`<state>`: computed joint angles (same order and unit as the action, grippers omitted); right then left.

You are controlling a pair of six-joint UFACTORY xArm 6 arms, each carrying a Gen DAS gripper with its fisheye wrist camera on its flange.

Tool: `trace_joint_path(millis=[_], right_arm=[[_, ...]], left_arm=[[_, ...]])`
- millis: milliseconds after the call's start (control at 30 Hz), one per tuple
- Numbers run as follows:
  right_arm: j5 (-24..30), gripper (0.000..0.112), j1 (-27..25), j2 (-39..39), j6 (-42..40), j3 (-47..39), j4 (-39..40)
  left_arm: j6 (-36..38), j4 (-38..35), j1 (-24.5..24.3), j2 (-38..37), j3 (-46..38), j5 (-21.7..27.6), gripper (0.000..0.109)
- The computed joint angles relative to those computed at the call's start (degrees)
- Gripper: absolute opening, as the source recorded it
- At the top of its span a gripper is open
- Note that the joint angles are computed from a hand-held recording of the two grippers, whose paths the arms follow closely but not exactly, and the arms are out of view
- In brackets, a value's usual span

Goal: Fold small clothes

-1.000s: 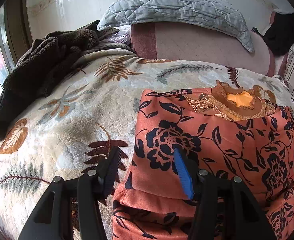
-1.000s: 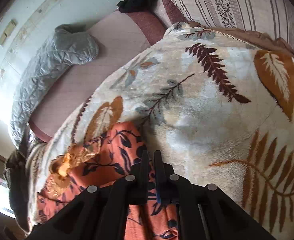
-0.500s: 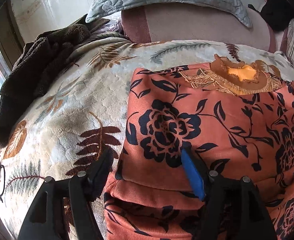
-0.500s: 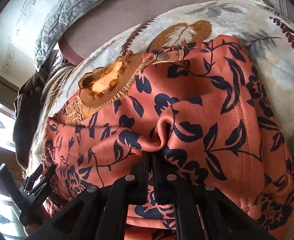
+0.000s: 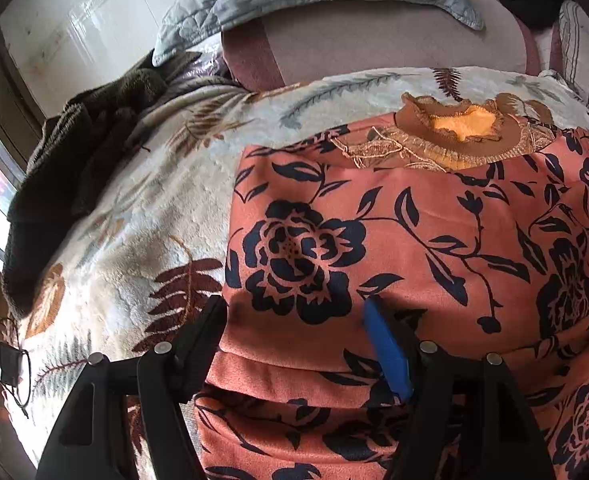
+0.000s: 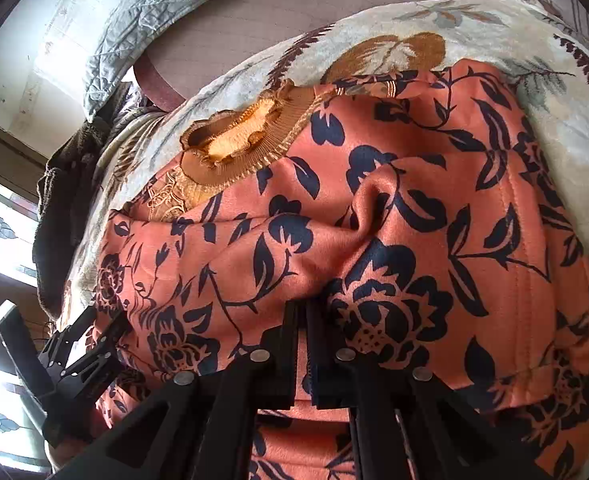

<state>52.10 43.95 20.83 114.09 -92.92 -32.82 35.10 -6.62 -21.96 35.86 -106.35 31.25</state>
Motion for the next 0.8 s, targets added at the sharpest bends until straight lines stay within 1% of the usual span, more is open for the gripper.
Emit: trace_joint_path(millis=[33,167,267,367,433,500,567,700,800], right_arm=[[1.02,0.009,0.8,-0.76,1.62,0.2,-1.85],[7.52,0.008,4.59,-3.53,5.58,0.22,-8.39],[13.32,0.008,7.63,-4.46,6.9,-0.97,-12.85],[17.87,0.008,10.99,-5.23,10.21,-1.66,-17.25],[20.5,0.008,13.44,-5.29,12.96,-2.16,-19.62],[24.26,0.008,16.15,-4.34,13.83,-4.06,-21.68],[26.07,0.008,18.42,-4.1,14.77,-4.7,-23.92],[30.16,0.008,22.84,-3.44,16.82,-5.97,-28.16],[33.05,0.008,25.6,-2.09,17.24,-8.08,-29.91]], left_arm=[[1.91,-2.22,-0.04,-1.42,1.43,-0.68,0.072],[11.1,-14.35,0.11,-9.08,8.82,-3.86,0.072],[18.14,-22.43,0.02,-15.1,14.49,-7.0,0.072],[22.38,-29.27,0.51,-20.12,18.12,-6.28,0.072],[23.1,-31.64,0.77,-22.94,20.21,-6.07,0.072],[23.83,-33.72,1.17,-25.66,22.19,-5.56,0.072],[25.19,-36.56,1.78,-28.48,24.52,-5.07,0.072],[25.75,-38.35,3.17,-33.52,28.42,-2.89,0.072],[27.03,-39.8,3.9,-36.83,30.56,-2.2,0.072]])
